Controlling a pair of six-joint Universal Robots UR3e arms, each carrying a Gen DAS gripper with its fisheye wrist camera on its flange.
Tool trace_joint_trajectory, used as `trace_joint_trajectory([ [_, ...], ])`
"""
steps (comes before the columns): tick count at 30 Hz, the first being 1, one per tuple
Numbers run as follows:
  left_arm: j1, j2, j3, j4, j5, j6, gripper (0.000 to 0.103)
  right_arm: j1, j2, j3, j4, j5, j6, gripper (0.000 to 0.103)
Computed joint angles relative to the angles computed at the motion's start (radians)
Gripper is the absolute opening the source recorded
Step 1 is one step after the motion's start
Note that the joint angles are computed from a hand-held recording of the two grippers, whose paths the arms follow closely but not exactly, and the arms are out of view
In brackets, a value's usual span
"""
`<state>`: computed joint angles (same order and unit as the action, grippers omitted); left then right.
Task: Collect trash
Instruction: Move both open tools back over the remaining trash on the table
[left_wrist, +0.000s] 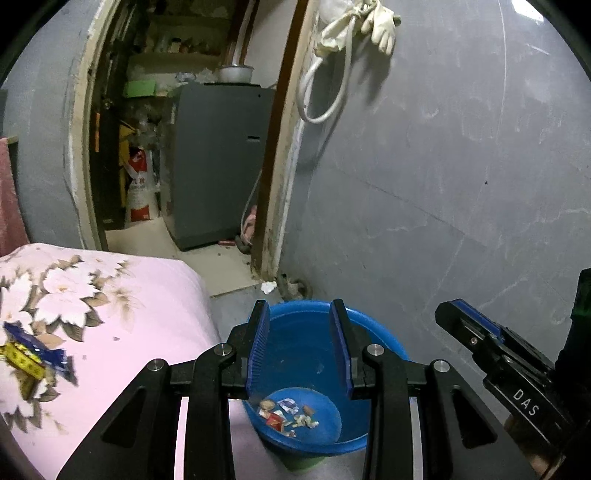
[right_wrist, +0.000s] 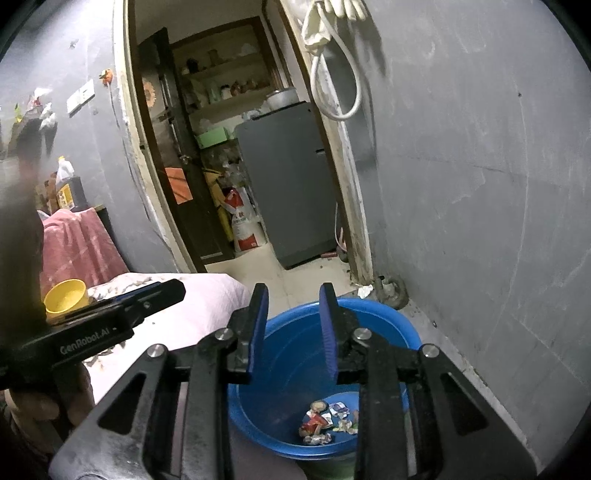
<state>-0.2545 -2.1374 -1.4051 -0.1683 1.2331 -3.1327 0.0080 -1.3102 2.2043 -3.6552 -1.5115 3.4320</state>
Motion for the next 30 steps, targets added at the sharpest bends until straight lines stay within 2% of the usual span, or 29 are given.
trace_joint_trajectory([
  [5,0.052,0.127,-0.138,0.065,-0.013,-0.013,0.036,0.062,-0.047,-0.03,0.039,-0.051,0.002,0.043],
  [11,0.125,0.281,-0.294,0.105,-0.029,-0.003,0.039,0.154,-0.078,-0.083,0.079,-0.121,0.004,0.053],
  [15,0.21,0.405,-0.427,0.15,-0.056,-0.012,0.05,0.246,-0.055,-0.167,0.115,-0.192,0.009,0.065],
  [20,0.334,0.544,-0.553,0.157,-0.115,-0.016,0.063,0.352,-0.006,-0.283,0.16,-0.278,0.014,0.089],
  [24,0.423,0.641,-0.65,0.185,-0.145,-0.015,0.084,0.426,0.041,-0.371,0.187,-0.336,0.011,0.097],
  [26,0.494,0.709,-0.721,0.208,-0.185,-0.011,0.09,0.46,0.064,-0.413,0.201,-0.365,0.005,0.103],
  [30,0.611,0.806,-0.818,0.226,-0.251,0.007,0.097,0.526,0.127,-0.51,0.218,-0.414,-0.024,0.103],
])
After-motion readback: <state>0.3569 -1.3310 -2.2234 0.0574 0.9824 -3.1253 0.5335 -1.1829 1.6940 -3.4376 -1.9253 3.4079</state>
